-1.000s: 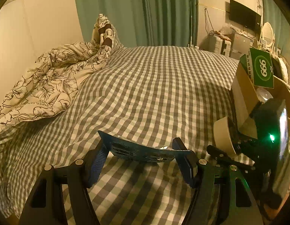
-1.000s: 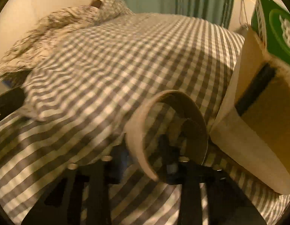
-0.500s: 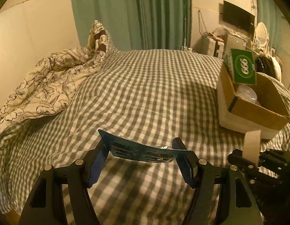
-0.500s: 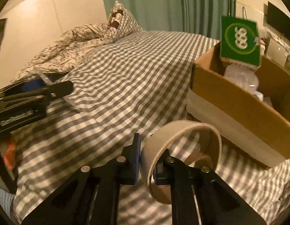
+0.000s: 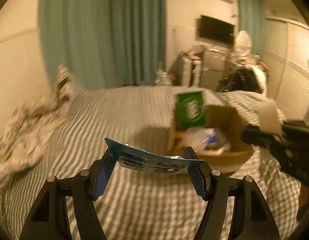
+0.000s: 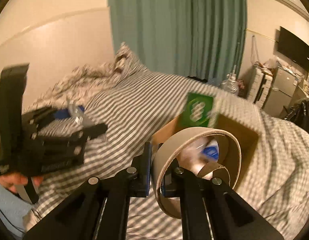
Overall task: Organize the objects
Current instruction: 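Lower the tape roll and blister card into the box and open both grippers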
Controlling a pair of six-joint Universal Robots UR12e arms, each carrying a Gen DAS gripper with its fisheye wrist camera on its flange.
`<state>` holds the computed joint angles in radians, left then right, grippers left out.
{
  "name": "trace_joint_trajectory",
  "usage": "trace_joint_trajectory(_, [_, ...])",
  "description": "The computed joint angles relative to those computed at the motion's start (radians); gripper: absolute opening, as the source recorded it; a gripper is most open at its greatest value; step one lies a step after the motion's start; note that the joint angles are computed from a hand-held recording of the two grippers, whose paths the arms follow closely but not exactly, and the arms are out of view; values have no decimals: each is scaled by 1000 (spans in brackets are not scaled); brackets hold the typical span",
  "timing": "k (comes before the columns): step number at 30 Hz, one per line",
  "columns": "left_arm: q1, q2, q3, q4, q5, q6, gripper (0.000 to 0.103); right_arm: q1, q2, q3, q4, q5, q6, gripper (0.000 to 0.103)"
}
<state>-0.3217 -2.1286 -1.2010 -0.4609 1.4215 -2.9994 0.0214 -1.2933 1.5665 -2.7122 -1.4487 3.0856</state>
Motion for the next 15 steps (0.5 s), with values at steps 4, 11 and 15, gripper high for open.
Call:
trace_joint_trajectory(4, [-36,-66,116,-56,-36,51,71,-64,15,-59,81,57,43,7])
trace_joint_trajectory(11, [-75,-188,287,-193,-78,59,71,-141,87,-121,155,162,120,7])
trace_joint_trajectory(15, [-84,-235,347,-228,-120,71,71,-167,130,-155,186,210,150,10])
